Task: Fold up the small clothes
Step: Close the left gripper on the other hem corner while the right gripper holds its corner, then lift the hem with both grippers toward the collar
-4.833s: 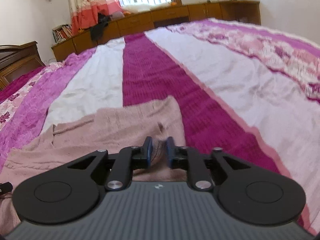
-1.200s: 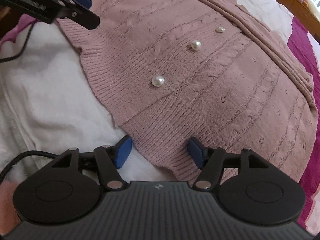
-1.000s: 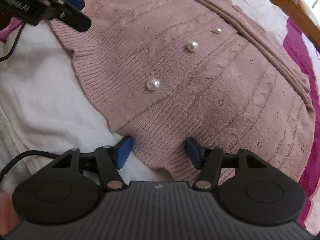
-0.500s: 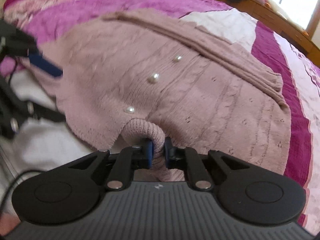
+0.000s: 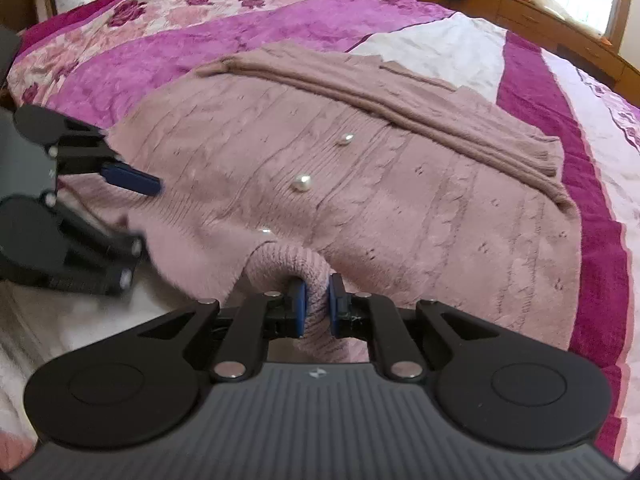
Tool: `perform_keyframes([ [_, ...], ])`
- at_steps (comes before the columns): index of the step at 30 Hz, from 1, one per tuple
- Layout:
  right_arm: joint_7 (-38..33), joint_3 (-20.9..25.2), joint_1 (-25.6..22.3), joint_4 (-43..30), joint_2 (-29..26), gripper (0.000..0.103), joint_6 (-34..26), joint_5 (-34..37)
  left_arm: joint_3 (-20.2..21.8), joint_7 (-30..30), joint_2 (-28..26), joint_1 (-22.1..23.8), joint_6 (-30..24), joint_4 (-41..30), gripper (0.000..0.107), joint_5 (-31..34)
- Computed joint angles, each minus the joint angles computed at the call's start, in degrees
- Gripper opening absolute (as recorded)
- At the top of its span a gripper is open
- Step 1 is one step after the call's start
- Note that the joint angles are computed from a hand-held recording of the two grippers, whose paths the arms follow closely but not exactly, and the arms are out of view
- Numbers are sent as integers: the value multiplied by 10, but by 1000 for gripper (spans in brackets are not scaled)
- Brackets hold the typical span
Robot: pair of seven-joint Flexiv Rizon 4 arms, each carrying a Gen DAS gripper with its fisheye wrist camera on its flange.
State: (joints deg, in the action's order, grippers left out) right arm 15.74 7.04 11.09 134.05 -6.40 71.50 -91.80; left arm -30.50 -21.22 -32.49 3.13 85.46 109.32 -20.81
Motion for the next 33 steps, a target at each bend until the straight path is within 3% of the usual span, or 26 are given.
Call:
perform_keyframes([
  [3,11,0,-1,2,-5,17,10,-3,-49,11,-6,35,-1,6,24,-17],
  [4,7,0,-2,1,-6,22,15,1,-64,14,-7,47,-4,10,19,-22],
  [6,8,2,2,1,-7,48,10,0,-90,20,-9,64,7,17,14,-30],
  [8,13,2,4,-2,-7,63,11,-18,-113,20,-14,81,21,22,11,-28],
  [12,-17,5,8,-8,-17,67,17,2,-144,-5,-22,105,19,17,10,-21],
  [18,-90,8,40,-16,-41,67,-18,111,-180,-26,-28,136,16,19,10,-11],
  [22,-91,2,61,-19,-44,65,-57,124,-188,-34,-30,146,9,21,10,1],
  [23,-86,2,65,-19,-42,61,-71,122,-190,-36,-30,148,7,21,10,2],
  [24,-84,2,69,-18,-39,47,-87,121,-191,-38,-31,149,6,20,10,3],
  [27,-48,0,68,-10,-27,26,-105,96,-197,-38,-34,155,6,20,10,5],
  [33,45,6,55,0,5,16,-139,-4,-215,-48,-39,167,18,21,10,14],
])
